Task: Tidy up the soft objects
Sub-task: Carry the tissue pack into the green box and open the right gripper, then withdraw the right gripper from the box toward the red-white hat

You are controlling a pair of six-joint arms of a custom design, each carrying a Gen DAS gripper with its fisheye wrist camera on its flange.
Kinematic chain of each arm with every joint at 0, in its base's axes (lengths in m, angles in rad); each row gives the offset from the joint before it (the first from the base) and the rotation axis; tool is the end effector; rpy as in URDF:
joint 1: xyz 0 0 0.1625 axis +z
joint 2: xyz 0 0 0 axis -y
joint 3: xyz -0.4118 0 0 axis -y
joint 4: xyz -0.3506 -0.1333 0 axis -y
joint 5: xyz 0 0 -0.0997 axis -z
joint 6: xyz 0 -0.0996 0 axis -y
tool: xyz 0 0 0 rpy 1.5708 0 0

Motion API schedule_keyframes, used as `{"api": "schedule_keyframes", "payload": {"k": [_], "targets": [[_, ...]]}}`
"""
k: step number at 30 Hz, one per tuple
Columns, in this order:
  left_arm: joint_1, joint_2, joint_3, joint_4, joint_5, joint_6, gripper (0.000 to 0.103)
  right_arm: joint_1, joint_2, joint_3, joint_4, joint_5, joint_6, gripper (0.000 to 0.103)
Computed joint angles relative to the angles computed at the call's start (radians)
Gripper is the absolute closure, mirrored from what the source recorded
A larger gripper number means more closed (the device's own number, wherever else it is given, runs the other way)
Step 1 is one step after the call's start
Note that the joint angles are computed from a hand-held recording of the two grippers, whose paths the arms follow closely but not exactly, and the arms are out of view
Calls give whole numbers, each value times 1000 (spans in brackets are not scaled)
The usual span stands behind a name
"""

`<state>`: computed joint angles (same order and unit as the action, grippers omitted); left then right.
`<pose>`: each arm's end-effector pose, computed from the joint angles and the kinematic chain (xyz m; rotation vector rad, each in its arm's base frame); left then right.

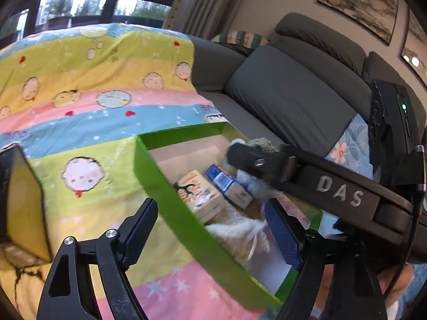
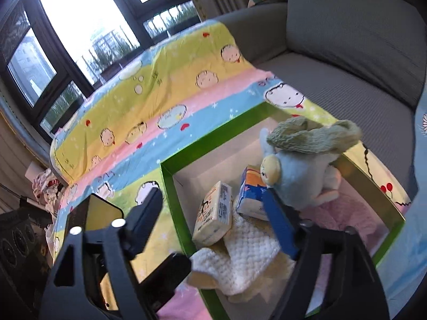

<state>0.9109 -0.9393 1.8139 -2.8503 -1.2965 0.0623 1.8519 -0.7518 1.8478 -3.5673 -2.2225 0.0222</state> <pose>-0.2396 -0.5702 0.1770 0.9545 2.7617 -0.6917 0.2323 -0.5419 0.1609 -0.0774 -2.3857 1.2459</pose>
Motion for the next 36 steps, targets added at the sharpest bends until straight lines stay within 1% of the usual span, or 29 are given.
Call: {"api": "schedule_keyframes", "payload": {"k": [3,6,8,10,12,16,20,23,24,26,28,29,31,32,34,36], "targets": [[4,-49,37,6,5,-34,20,21,5,13,-42,-36,-23,16],[6,-111,97,-19,38,-54,20,40,22,18,-84,-75,-36,12],[8,-162,144,-41,69,-63,20,53,29,25,-96,-86,-35,11],[12,-220,193,-55,118,-79,20,63,38,24,-98,-92,-47,10],[20,-268,228,-60,166,-95,20,83,56,13,-100,-114,-69,9],[57,-392,292,-35,263,-104,20,120,99,-17,-100,-154,-119,7],[123,-495,329,-9,354,-144,20,158,153,-63,-72,-182,-178,7],[170,-551,361,-28,411,-146,20,187,195,-104,-50,-203,-223,6],[185,-565,372,-46,424,-138,20,196,210,-121,-38,-202,-238,6],[214,-591,406,-111,442,-131,20,206,229,-140,1,-173,-256,6],[257,-613,425,-156,414,-120,20,223,262,-179,58,-161,-253,6],[274,-622,424,-156,405,-119,20,229,276,-193,74,-155,-256,6],[293,-625,421,-172,424,-126,20,244,303,-218,112,-137,-253,6],[297,-623,422,-188,442,-132,20,251,314,-232,148,-117,-253,6],[318,-634,425,-202,444,-143,20,260,329,-254,208,-77,-247,6],[337,-637,415,-186,452,-169,20,268,340,-281,287,-20,-212,6]]}}
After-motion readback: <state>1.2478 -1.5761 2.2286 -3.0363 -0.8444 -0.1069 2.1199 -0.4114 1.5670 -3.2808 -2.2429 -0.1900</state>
